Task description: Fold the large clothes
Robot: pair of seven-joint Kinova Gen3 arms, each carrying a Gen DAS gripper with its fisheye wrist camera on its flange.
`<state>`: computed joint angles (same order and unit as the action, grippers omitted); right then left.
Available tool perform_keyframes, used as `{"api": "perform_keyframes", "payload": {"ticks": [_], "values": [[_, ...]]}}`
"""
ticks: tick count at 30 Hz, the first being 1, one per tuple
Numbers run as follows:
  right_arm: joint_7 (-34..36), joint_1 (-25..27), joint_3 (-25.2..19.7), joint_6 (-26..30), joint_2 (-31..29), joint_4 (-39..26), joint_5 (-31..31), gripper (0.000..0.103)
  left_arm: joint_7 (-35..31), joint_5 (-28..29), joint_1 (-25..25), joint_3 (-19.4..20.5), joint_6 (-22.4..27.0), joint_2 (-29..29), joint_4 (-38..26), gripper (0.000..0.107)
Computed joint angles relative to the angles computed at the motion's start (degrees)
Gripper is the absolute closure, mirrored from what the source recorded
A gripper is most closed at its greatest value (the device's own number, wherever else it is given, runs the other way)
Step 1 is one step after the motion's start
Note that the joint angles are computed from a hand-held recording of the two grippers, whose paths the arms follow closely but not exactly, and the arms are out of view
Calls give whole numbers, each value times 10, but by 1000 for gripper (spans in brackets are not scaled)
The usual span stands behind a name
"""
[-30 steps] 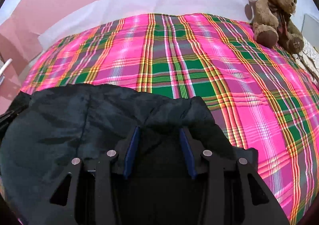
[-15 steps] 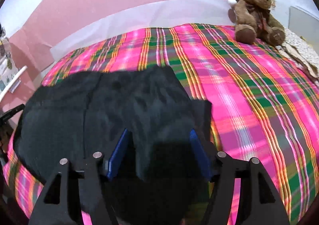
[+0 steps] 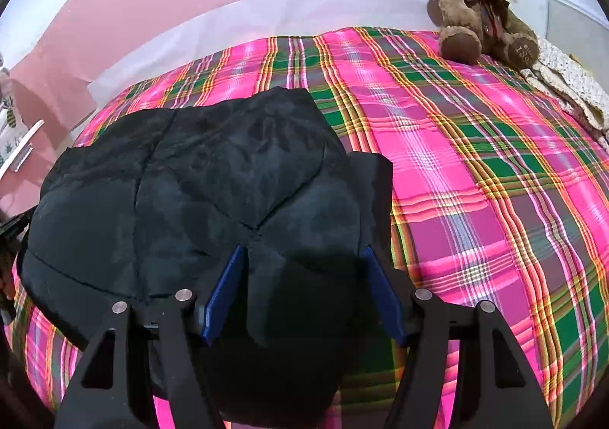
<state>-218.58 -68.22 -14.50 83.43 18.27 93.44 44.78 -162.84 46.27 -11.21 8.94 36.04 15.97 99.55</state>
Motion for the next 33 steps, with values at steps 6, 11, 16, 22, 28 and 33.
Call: {"api": "perform_keyframes", "payload": {"ticks": [6,11,16,22,28,33], "values": [[4,-1,1,7,2,-8,-2,37,-7,14,-10,-1,12,-1,-1,105],[-35,-18,-5,20,-6,-1,5,37,-42,88,-57,-13,74,4,-8,83],[-141,-20,-10,-69,-40,83,13,25,35,45,-72,-30,160,72,-70,49],[-267,25,-36,-202,-82,190,68,22,115,17,-73,-11,232,150,-147,41],[-340,67,-43,-289,-102,253,139,22,173,-18,-61,9,272,197,-219,38],[-385,70,-56,-297,-97,261,168,22,151,-11,-83,21,271,190,-189,38]]}}
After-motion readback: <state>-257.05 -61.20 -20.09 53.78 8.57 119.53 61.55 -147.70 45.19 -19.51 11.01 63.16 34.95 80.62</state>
